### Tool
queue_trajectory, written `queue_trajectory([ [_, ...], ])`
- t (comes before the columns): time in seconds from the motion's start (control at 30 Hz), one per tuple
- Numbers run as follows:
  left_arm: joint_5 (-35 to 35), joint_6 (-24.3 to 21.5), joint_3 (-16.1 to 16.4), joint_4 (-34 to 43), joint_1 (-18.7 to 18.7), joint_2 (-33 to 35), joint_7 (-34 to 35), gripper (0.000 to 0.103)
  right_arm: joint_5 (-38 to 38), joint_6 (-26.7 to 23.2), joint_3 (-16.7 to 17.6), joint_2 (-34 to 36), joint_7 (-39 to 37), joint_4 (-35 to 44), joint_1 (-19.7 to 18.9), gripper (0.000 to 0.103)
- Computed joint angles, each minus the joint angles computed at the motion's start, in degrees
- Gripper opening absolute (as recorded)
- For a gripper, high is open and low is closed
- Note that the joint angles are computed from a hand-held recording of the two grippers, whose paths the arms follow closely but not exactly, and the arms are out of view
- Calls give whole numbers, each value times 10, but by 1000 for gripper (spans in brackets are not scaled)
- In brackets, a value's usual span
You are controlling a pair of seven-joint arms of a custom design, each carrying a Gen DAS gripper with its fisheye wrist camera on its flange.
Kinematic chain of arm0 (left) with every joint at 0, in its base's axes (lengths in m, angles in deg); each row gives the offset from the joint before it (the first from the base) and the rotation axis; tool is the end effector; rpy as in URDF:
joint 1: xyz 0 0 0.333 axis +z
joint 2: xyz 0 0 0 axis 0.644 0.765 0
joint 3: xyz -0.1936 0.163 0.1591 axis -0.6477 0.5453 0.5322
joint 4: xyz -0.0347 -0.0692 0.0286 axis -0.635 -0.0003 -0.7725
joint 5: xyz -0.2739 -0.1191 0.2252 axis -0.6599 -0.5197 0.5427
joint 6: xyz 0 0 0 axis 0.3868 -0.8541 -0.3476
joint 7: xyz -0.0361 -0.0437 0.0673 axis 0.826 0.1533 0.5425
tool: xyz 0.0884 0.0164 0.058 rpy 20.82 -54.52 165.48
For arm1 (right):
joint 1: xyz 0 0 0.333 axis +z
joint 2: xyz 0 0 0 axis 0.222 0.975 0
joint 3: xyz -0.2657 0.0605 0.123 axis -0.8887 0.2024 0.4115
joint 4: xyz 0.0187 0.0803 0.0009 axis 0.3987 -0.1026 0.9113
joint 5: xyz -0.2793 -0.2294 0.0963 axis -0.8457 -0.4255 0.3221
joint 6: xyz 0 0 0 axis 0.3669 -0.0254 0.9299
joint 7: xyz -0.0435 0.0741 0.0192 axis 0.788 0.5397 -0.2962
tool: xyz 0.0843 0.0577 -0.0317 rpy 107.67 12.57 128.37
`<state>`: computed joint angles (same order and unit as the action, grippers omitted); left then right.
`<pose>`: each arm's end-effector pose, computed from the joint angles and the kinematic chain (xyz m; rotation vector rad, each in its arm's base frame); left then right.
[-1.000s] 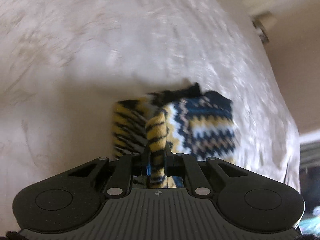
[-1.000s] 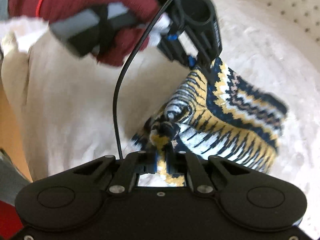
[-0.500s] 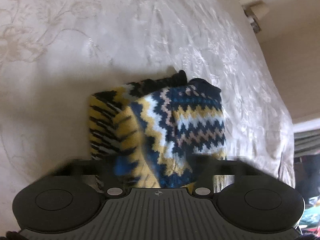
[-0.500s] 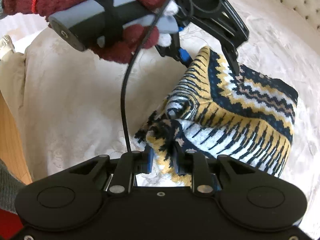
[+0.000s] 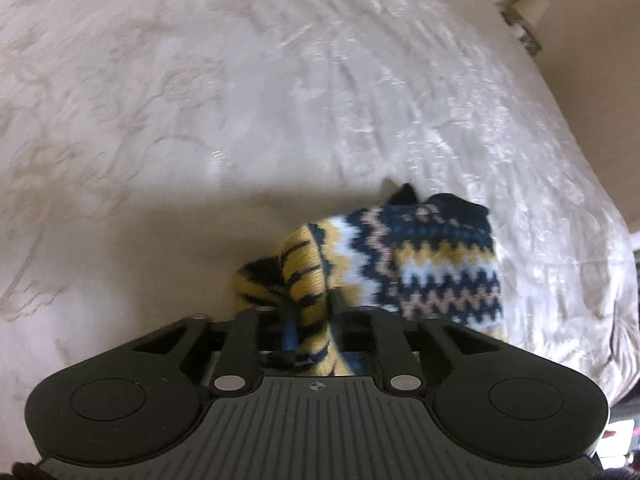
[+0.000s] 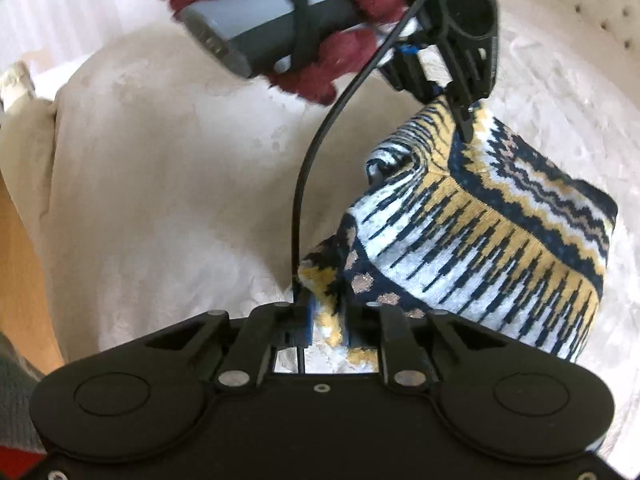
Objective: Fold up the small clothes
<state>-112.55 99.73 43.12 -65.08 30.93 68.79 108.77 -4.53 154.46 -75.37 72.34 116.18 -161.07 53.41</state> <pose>0.4915 -0.2681 0.3362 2.2981 -1.8591 0.8614 0.3375 0.4687 0.4017 -2.4745 0.8069 -0.1857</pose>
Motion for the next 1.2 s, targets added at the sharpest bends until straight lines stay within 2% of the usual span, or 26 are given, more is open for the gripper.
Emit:
queue_trajectory([
  [0.03,10,5,8,-9,-6,-8,-16,33,36,8,8,-10,-24,-10,-9,44],
  [0.07,18,15,14,-22,-11,-19,-28,33,78,15,14,-19,-52,-20,-17,56],
  [0.1,40,22,27,-36,-21,-34,-54,35,144,19,23,-33,-94,-32,-27,66],
  [0.17,121,34,62,-62,-49,-63,-137,42,246,16,25,-51,-151,-44,-36,73],
  [0.23,118,54,56,-82,-52,-87,-140,49,284,20,15,-75,-150,-65,-38,73],
  [0.3,106,61,53,-91,-62,-104,-131,59,324,28,3,-97,-144,-83,-42,73],
  [0.37,98,74,54,-100,-79,-114,-133,67,347,42,-7,-108,-120,-95,-47,78],
  [0.5,9,81,59,-117,-124,-122,-104,76,368,66,-26,-96,-49,-87,-69,88],
  [0.57,-38,80,58,-121,-142,-118,-90,81,391,68,-36,-83,-36,-74,-82,90],
  [0.63,-82,74,55,-126,-153,-117,-72,82,453,60,-42,-52,-59,-45,-95,90],
  [0.77,-80,63,52,-138,-159,-116,-95,82,516,43,-40,5,-60,10,-133,90],
  [0.93,-37,57,51,-144,-155,-109,-131,83,503,41,-37,79,-14,79,-164,90],
  [1.03,-89,40,40,-137,-150,-94,-88,85,431,7,-46,125,36,124,-164,90],
  [1.1,-198,40,18,-129,-141,-82,-7,94,426,-27,-25,154,12,157,-185,92],
  [1.2,-321,46,-9,-111,-126,-62,97,98,448,-60,7,183,-48,191,-207,94],
])
